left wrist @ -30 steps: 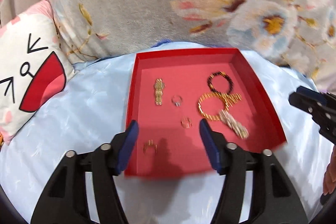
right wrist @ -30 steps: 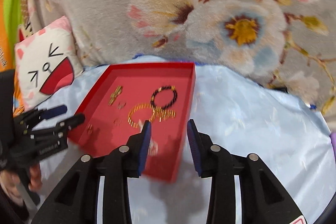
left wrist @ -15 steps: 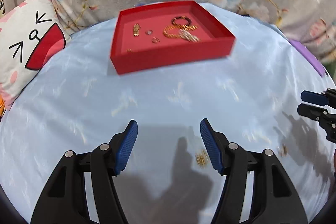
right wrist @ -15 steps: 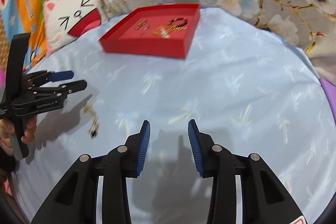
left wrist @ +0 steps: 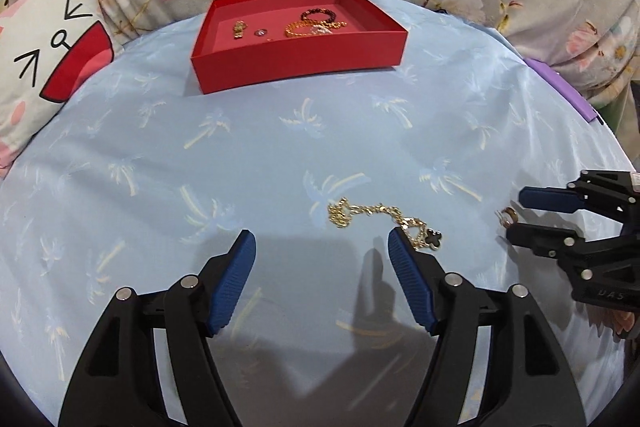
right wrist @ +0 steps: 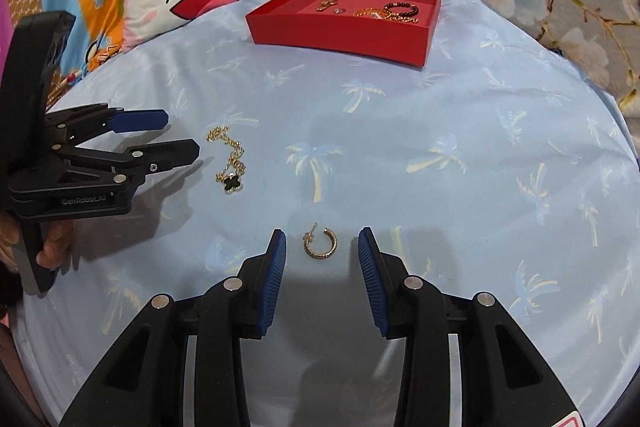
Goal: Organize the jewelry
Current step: 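Grasp the gold clover-charm chain with the left tool while the right tool grasps the second gold hoop earring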
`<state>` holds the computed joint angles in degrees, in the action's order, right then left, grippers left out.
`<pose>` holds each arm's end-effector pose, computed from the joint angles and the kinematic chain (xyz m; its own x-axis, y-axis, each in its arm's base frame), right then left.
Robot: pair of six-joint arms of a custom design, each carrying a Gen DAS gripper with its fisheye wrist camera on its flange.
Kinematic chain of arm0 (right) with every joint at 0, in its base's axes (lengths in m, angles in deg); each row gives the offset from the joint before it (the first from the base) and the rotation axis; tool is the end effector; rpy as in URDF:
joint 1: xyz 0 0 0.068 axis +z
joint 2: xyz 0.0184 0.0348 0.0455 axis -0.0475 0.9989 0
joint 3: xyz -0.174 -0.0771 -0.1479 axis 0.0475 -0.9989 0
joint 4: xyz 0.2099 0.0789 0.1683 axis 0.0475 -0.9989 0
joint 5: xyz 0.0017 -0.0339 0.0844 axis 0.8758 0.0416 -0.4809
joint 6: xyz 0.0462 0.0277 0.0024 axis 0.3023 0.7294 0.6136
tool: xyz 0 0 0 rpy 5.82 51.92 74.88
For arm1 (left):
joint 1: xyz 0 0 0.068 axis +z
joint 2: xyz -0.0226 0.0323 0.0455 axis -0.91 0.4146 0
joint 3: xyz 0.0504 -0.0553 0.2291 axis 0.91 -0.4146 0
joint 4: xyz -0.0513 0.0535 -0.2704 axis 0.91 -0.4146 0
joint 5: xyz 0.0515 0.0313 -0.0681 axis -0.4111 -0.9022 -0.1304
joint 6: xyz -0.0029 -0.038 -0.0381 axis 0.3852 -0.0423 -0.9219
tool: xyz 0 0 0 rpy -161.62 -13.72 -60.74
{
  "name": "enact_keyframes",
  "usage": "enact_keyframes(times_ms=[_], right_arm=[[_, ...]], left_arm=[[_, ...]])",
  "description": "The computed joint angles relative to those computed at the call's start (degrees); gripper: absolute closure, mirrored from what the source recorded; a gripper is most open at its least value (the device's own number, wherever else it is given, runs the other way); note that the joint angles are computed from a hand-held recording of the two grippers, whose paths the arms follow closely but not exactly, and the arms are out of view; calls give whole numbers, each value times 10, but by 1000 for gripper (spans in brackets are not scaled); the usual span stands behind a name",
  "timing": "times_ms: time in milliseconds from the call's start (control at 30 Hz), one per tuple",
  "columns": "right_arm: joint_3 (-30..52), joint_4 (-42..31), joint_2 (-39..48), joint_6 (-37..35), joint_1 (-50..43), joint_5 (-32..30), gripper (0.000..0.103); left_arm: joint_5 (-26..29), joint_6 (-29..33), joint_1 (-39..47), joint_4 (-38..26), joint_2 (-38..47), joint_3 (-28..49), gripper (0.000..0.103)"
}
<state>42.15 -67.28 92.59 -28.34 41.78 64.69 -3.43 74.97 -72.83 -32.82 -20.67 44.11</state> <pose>0.1547 0.1358 0.1504 -0.7776 -0.1282 -0.6156 -0.1826 0.9828 0.0260 0.2332 -0.0410 0.1438 -0.6343 0.3705 -0.6785 0.5338 0.8448 -0.0378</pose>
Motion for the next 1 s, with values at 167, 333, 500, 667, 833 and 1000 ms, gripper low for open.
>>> enact_keyframes(times_ms=[167,333,500,667,833,1000], right_arm=[[-5,6,2,-5,-1,0,80],[-7,6,-1,-9,-1,-2,88],[-6,1,-5,-6,-2,3,88],[-11,-11,-32,-3,-20,0,88],[-17,-15,-49,-3,-37,-8,88],[-19,-15,-53,0,-46,-12,88]], left_arm=[[10,9,-6,-8,-16,-8,36],[12,17,-28,-25,-40,-20,36],[2,15,-59,-34,-42,-20,36],[-32,2,-108,-23,-15,-9,36],[-65,-17,-137,-4,14,3,47],[-77,-18,-138,1,14,3,62]])
